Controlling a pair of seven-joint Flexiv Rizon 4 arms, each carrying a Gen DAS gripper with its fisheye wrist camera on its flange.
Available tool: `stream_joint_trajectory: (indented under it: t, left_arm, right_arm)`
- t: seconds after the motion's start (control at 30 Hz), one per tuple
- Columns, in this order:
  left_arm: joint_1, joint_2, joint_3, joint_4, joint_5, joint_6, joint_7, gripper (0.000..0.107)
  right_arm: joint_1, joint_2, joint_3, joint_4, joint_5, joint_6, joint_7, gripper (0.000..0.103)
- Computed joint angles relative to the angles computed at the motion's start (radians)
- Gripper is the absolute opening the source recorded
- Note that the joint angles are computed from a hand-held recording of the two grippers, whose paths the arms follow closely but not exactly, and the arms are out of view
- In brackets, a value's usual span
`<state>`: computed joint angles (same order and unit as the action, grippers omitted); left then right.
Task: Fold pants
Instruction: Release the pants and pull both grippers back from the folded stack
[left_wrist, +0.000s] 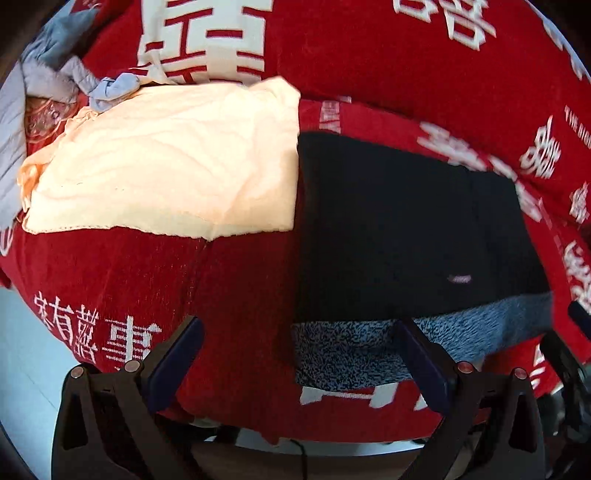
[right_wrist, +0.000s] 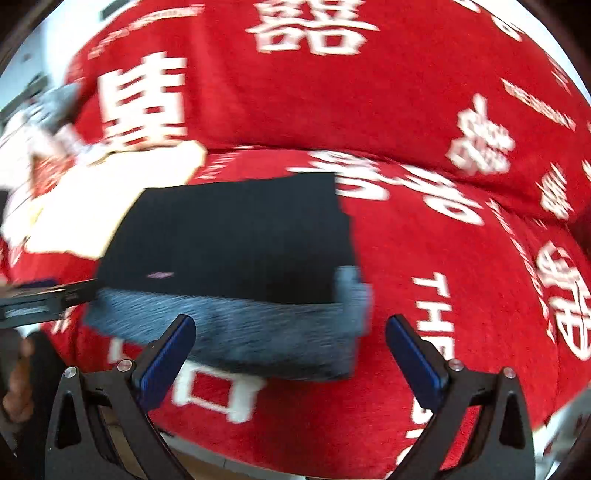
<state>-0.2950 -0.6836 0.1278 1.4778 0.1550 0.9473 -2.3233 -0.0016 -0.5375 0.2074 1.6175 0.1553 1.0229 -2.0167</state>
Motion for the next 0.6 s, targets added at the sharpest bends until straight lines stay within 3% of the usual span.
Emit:
stream_joint_trajectory:
  t: [0.27, 0.37, 0.47, 0.6]
  left_arm:
    - [-0.002, -0.011, -0.005, 0.0, -0.009, -0.001, 0.004, 0.103]
    - [-0.018, 0.001, 0.009, 0.002, 0.005, -0.003, -0.02, 0.103]
    - [-0.036, 0.019, 0.026, 0.014, 0.043, 0.049, -0.048, 0.103]
    - [-0.027, -0.015, 0.019, -0.04, 0.037, -0.037, -0.037, 0.103]
  right_arm:
    - [0.002, -0.081, -0.017, -0.082, 0.008, -0.161, 0.07, 0.102]
    - [0.002, -0.028, -0.009, -0.022, 0.02, -0.054, 0.059, 0.102]
    - [-0.028, 0.015, 0.048, 0.022, 0.065, 0.056, -0.055, 0.102]
    - [-0.032, 0.009, 0.075, -0.001, 0.089, -0.008, -0.134, 0.102]
